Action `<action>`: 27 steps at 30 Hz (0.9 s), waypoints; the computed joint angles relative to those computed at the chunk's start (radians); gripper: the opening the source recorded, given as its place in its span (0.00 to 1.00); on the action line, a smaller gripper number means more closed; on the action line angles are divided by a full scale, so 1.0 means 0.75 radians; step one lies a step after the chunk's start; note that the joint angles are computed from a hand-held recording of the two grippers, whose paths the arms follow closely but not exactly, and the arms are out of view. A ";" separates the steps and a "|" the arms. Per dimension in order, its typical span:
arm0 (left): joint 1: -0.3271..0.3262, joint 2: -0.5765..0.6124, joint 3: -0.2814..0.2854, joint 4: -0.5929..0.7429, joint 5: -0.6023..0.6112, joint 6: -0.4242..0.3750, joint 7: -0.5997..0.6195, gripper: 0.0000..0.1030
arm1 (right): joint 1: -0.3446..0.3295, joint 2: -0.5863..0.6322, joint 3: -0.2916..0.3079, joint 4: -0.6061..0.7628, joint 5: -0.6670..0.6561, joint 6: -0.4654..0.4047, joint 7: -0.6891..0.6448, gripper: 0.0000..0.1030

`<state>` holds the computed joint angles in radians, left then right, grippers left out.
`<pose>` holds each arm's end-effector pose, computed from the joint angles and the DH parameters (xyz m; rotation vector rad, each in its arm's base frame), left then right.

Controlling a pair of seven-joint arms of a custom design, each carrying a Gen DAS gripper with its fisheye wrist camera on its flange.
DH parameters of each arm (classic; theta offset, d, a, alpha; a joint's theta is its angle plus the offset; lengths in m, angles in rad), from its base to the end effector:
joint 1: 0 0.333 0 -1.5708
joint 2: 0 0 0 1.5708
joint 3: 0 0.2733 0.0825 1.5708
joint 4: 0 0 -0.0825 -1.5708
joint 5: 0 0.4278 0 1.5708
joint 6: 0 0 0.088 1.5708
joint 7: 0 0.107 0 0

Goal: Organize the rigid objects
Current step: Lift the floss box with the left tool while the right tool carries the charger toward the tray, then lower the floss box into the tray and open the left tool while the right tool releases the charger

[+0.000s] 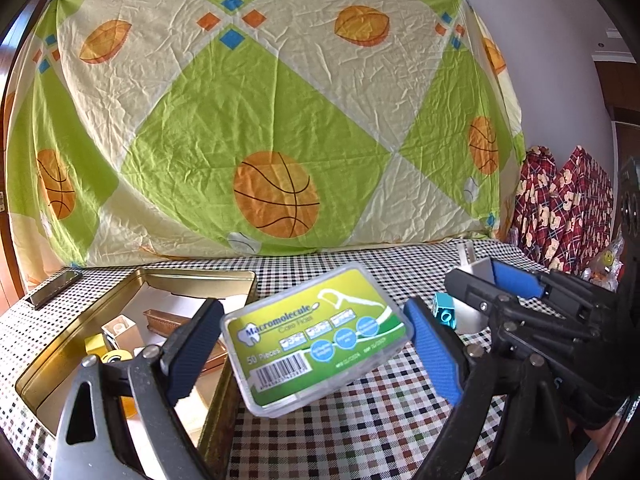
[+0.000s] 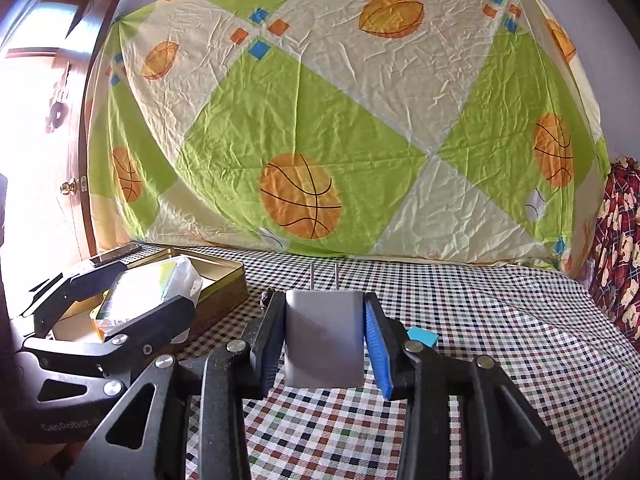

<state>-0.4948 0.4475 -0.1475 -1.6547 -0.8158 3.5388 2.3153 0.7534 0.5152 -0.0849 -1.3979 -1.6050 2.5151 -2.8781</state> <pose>0.6237 -0.3343 0.4348 -1.1974 1.6696 -1.3109 0.5891 0.4915 0.4184 -1.3892 1.3575 -1.0797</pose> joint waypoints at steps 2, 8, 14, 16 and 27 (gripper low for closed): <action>0.026 -0.013 -0.022 -0.026 0.033 0.010 -0.031 0.89 | 0.000 0.001 0.001 0.002 0.001 0.002 0.004 0.39; 0.081 -0.053 -0.053 -0.092 0.097 0.020 -0.122 0.89 | 0.002 0.023 0.001 0.032 0.007 0.025 -0.004 0.39; 0.113 -0.083 -0.064 -0.152 0.147 0.063 -0.185 0.89 | 0.020 0.052 -0.015 0.072 0.022 0.040 -0.020 0.39; 0.128 -0.091 -0.072 -0.169 0.166 0.077 -0.209 0.89 | 0.024 0.062 -0.021 0.084 0.023 0.055 -0.020 0.39; 0.165 -0.115 -0.073 -0.209 0.184 0.099 -0.255 0.89 | 0.056 0.187 -0.070 0.255 0.133 0.133 -0.128 0.39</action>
<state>-0.3707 0.3610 -0.2020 -1.8113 -0.6780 3.6132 2.1244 0.7953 0.6557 -0.1374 -1.2069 -1.5052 2.6152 -2.9745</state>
